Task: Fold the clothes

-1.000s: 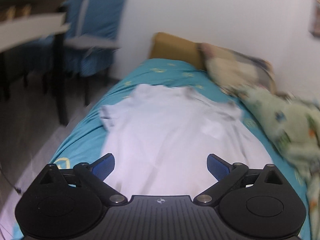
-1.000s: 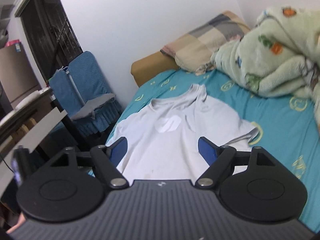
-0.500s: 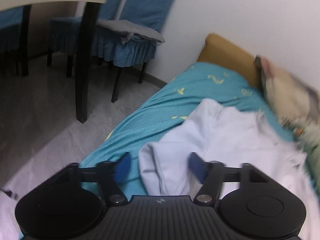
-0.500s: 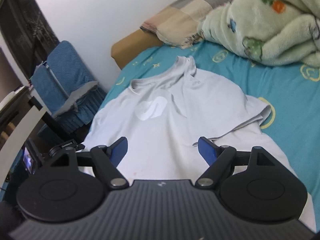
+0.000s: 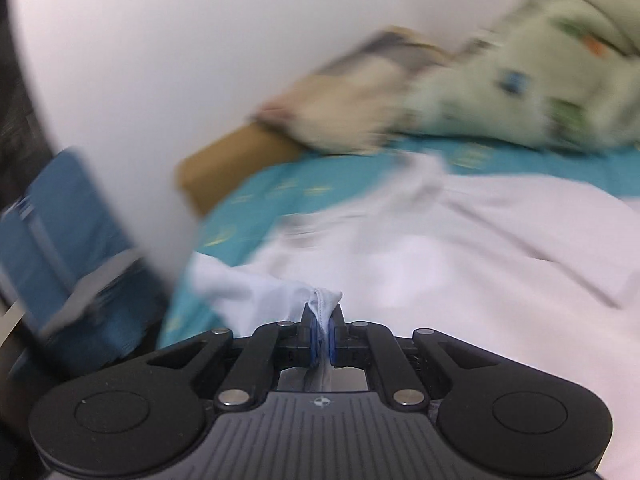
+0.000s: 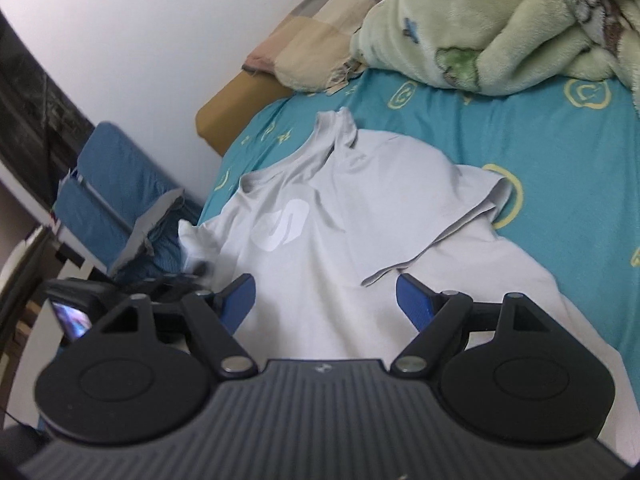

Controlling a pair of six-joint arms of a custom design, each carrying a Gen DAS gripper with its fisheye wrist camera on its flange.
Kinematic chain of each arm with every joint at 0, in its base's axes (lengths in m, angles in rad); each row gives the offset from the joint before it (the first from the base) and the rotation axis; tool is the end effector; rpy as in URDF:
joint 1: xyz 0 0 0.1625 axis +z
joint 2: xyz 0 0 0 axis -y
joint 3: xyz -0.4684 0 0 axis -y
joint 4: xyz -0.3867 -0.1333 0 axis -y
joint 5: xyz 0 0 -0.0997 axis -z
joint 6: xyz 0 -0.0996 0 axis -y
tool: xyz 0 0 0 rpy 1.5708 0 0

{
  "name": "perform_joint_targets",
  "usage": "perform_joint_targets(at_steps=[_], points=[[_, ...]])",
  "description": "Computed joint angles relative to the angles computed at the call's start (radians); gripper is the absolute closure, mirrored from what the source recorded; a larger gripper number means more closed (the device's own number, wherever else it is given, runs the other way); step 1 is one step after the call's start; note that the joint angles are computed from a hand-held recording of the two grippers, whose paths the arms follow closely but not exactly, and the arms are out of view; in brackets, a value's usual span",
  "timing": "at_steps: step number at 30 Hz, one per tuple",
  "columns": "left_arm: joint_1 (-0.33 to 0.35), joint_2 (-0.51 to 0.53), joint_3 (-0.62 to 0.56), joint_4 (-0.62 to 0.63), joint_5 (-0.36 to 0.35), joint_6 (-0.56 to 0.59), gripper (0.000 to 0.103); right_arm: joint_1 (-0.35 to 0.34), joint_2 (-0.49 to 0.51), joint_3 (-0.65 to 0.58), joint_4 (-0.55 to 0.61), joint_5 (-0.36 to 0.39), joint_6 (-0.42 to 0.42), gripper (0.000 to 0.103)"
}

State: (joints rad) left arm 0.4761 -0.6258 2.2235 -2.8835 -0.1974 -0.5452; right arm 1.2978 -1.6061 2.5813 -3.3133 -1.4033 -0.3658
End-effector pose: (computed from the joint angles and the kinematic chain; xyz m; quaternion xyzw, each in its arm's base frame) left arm -0.3025 -0.4158 0.0035 0.2943 0.7124 -0.3839 0.5085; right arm 0.0526 -0.3682 0.3090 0.0741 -0.9216 0.3785 0.0435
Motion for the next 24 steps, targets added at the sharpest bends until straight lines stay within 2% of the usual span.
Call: perform_joint_targets(at_steps=[2,5,7,9,11,14,17,19,23,24], points=[[0.011,0.043,-0.045,0.019,-0.041,-0.003,0.097,-0.006,-0.004,0.003,-0.018,-0.002,-0.006,0.023],[0.029,0.043,-0.077,0.183,-0.086,-0.151,0.095,-0.023,-0.013,0.001,-0.011,0.008,0.001,0.023],[0.026,0.033,-0.054,0.154,-0.098,-0.182,0.091,-0.033,-0.017,-0.003,0.003,0.017,0.012,0.023],[0.012,0.002,-0.007,0.037,-0.154,-0.184,0.068,-0.035,-0.019,-0.006,0.013,0.02,0.023,0.023],[-0.008,-0.037,0.062,-0.128,-0.205,-0.182,0.06,-0.038,-0.02,-0.01,0.027,0.027,0.029,0.023],[-0.024,-0.078,0.156,-0.374,-0.232,-0.222,0.057,-0.038,-0.019,-0.011,0.04,0.03,0.033,0.023],[-0.022,-0.115,0.239,-0.567,-0.221,-0.333,0.057,-0.039,-0.013,-0.012,0.045,0.029,0.037,0.023],[0.017,-0.132,0.259,-0.655,-0.207,-0.392,0.056,-0.038,-0.006,-0.013,0.042,0.023,0.041,0.023],[0.13,-0.123,0.241,-0.849,-0.228,-0.374,0.059,-0.033,0.01,-0.015,0.042,0.002,0.041,0.023],[0.15,-0.115,0.232,-0.882,-0.228,-0.364,0.062,-0.032,0.013,-0.015,0.044,-0.002,0.04,0.023]])
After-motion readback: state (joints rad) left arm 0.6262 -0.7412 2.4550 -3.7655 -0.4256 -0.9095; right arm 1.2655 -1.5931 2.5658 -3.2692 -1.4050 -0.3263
